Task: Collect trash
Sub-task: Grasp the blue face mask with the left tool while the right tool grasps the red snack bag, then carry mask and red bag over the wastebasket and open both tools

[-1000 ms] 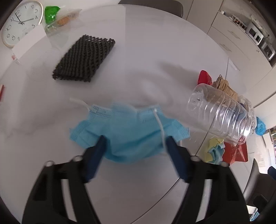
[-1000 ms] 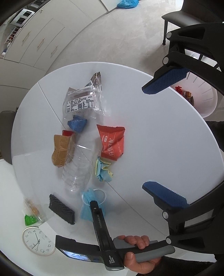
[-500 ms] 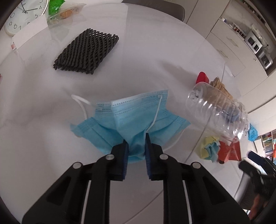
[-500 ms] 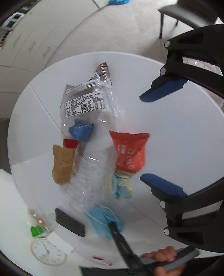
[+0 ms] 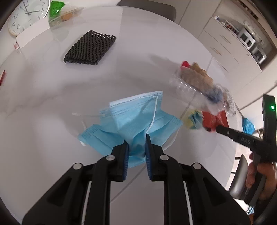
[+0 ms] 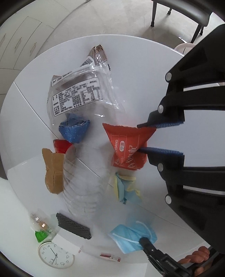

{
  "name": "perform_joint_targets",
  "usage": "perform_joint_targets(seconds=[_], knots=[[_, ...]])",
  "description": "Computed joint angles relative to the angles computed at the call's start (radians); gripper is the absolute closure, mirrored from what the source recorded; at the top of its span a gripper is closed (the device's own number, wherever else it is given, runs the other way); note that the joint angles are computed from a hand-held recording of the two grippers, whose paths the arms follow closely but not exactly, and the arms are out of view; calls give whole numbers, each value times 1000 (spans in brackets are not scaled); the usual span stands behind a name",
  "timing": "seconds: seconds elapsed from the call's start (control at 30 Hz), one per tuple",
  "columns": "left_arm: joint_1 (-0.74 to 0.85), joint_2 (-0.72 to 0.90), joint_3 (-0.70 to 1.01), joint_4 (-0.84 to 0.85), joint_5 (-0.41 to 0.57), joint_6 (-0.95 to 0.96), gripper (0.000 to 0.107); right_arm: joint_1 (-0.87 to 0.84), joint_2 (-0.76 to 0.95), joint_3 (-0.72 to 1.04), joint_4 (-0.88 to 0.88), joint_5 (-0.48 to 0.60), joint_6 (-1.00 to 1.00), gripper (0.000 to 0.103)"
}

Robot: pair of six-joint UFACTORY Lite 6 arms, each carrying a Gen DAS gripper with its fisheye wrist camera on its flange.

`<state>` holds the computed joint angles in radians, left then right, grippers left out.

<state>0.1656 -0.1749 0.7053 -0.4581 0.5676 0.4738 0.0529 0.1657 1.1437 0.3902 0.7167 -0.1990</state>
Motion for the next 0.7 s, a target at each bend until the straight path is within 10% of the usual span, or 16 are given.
perform_joint_targets(seconds=[0.4, 0.7], knots=[[-148, -259, -74, 95, 129, -156, 90, -126, -226, -161, 101, 51, -181, 88], [-563, -311, -10, 223, 136, -445, 90, -641, -682, -417, 49, 383, -464, 88]])
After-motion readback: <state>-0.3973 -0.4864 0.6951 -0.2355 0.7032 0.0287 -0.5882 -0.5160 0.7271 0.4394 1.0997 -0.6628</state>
